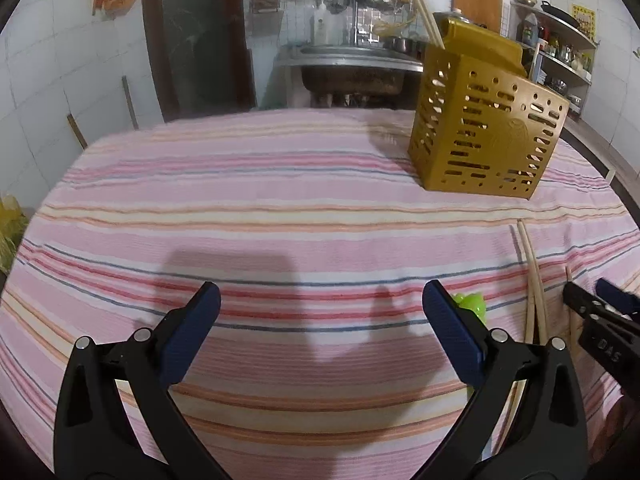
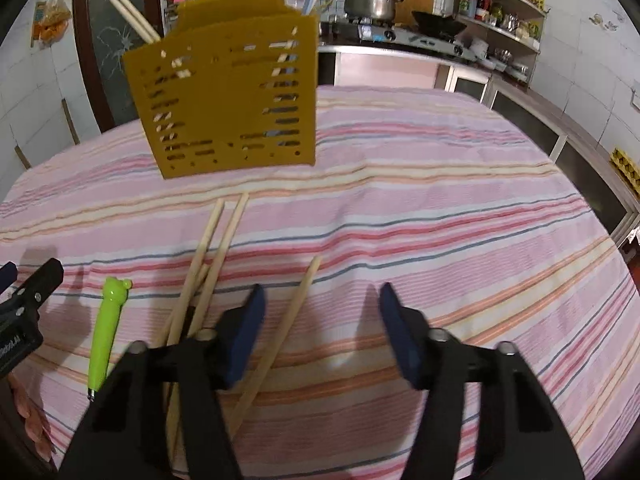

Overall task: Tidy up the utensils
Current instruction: 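Grasp a chopstick with the right tool while the left tool reaches the green knife, then close the left tool on the green knife handle while the right tool holds the chopstick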

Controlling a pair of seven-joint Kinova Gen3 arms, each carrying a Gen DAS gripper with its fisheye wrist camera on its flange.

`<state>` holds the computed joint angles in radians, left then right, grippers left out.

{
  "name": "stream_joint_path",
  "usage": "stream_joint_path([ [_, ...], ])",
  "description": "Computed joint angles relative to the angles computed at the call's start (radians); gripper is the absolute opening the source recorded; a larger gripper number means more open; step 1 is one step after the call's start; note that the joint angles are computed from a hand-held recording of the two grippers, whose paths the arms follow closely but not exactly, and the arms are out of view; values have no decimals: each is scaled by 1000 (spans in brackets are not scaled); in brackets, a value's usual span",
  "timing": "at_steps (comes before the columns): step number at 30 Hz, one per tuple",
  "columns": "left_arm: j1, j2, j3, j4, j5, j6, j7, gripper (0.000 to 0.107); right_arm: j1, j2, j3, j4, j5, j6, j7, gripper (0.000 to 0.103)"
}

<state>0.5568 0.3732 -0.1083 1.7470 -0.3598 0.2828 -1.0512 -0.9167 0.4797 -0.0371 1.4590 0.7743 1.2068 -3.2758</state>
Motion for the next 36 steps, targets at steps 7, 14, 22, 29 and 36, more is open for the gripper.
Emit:
stream_joint_path([
  [7,20,-11,-7,12,-14,-18,1,98,20,22,3,-35,-37,-27,29,23],
  [14,-64,-13,110,-6,64,34,-100,98,45,-36,-3,44,-45,-131,47,11],
  [22,19,7,90,-54,35,123,-94,97,67,-86,-24,101,-51,-138,97,7],
  [29,11,47,141,-113,44,213,-123,79,69,-131,-36,199,4,-208,8,7],
  [36,-20,57,154,-128,92,221,-135,68,72,-140,-47,240,53,-244,-62,7],
])
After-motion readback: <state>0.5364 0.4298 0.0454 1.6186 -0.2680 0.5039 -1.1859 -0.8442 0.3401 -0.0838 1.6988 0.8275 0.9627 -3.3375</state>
